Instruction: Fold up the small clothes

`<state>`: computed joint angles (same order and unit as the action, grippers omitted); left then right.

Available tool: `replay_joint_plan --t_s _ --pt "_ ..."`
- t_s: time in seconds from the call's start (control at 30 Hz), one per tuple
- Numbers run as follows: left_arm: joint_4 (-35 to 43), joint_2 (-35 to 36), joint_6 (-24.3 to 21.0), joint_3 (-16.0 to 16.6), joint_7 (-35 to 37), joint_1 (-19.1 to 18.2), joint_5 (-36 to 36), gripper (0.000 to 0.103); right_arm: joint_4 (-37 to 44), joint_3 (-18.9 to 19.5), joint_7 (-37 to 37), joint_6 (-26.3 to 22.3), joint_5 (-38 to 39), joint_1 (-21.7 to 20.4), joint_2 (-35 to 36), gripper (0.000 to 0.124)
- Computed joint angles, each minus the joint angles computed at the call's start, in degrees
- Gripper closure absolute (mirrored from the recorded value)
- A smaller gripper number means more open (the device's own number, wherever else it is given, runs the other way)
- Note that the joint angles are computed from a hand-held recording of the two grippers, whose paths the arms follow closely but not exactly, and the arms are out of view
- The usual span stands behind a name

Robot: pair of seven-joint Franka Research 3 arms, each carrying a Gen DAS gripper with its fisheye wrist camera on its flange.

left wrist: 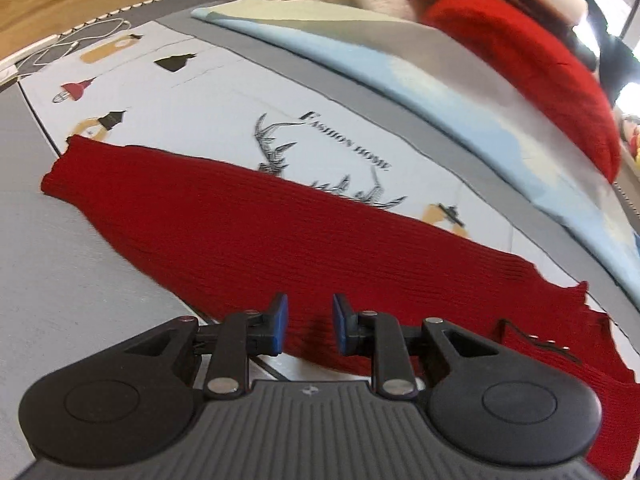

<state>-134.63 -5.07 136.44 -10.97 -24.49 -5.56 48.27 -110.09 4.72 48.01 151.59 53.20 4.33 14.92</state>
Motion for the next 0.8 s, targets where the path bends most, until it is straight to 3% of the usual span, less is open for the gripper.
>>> replay_joint_plan --t_s 0.17,0.27,0.4,0.57,0.67,0.8 --pt "-1.7 -1.2 1.0 0.6 0.6 0.9 -0.6 0.073 -0.6 0.6 -0.9 1.5 -0.9 1.0 0.4 0.061" --pt "-3.6 -2.2 3.0 1.2 0.0 1.8 -1.7 0.062 -1.1 0.8 -0.5 1.6 -1.5 1.4 0.4 0.061" --pt "-6.9 -4.1 5.8 1.9 -2.7 3.6 -3.7 0.054 -1.3 1.1 -1.6 1.5 -1.1 1.5 0.2 0.061" --pt "-13.5 -8.3 11.7 1.9 -13.3 7.1 -5.0 0.053 -1.0 0.7 -0.7 1.2 -2.1 1.7 0.8 0.061" --pt "-17.4 -9.9 17.8 0.7 -24.5 11.0 -1.1 0.053 -0.9 0.8 -0.6 1.2 -2.2 1.5 0.9 0.061" --pt "-19.4 -11.3 20.3 -1.6 -36.7 14.6 5.6 0.054 -1.0 1.0 -1.3 0.8 -2.0 1.3 0.9 0.061"
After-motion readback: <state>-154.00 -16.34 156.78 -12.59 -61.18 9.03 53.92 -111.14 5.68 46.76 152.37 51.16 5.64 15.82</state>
